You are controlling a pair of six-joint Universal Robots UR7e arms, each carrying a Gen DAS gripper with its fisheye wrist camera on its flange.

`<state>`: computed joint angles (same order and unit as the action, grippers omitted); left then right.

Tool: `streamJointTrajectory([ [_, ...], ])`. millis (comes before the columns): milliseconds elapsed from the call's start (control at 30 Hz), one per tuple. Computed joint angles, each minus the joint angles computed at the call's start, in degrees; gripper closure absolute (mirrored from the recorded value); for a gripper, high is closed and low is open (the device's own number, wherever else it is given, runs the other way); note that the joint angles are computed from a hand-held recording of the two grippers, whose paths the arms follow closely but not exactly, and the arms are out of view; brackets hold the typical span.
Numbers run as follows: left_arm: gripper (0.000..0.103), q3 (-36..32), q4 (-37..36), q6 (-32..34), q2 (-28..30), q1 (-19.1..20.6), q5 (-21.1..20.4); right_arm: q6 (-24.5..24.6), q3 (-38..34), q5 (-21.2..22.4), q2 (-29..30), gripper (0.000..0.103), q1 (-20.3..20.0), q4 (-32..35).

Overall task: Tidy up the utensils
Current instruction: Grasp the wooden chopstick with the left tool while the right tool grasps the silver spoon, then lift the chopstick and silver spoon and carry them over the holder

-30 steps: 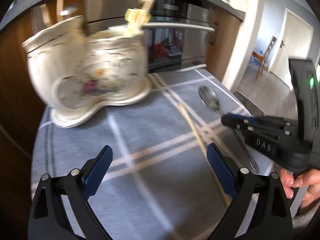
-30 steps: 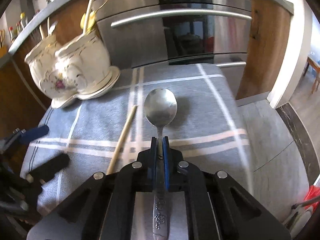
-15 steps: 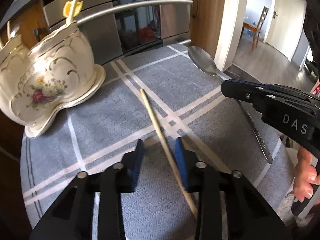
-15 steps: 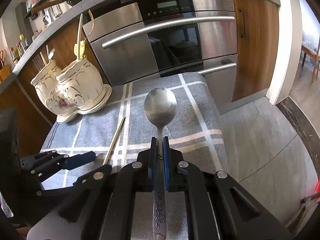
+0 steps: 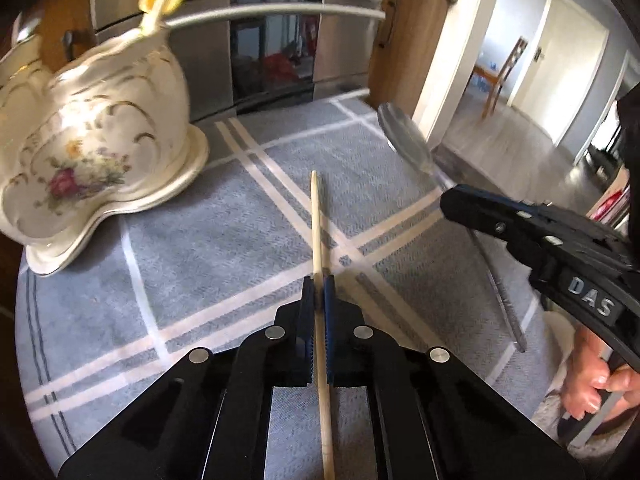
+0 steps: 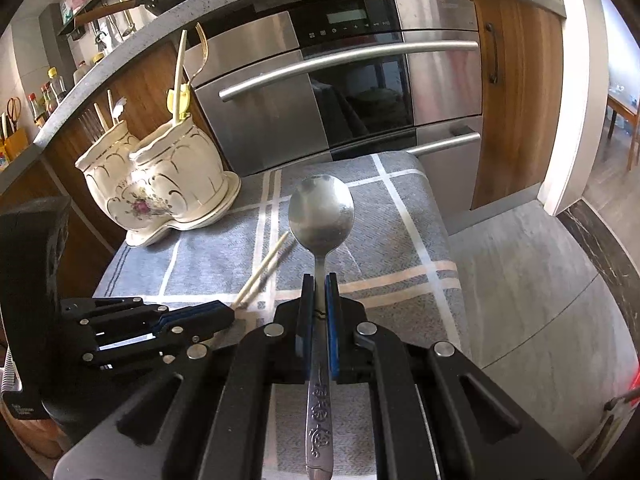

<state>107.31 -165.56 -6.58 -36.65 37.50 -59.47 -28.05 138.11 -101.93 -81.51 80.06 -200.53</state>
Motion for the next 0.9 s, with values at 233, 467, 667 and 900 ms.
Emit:
streamJointTrajectory([
  [233,0.098,5.38,-10.19,2.81,-4.92,0.11,-0.64,0.1,0.01,2.01,0.52,0.097,1.77,-1.35],
  [467,0.098,10.21,-21.07,6.92,-11.48,-0.42,0.59,-1.16,-2.98,-0.26,3.07,0.097,6.82,-3.01],
  [667,0.098,10.42,-27.58,11.0,-15.5,0.5,1.97,-1.43,-6.95,1.52,4.58,0.097,10.89,-2.03],
  [900,0.098,5.0,-31.31,16.73,-14.47,3.06,1.57,-2.41,-12.83,2.03,8.8,0.097,14.3,-2.15],
])
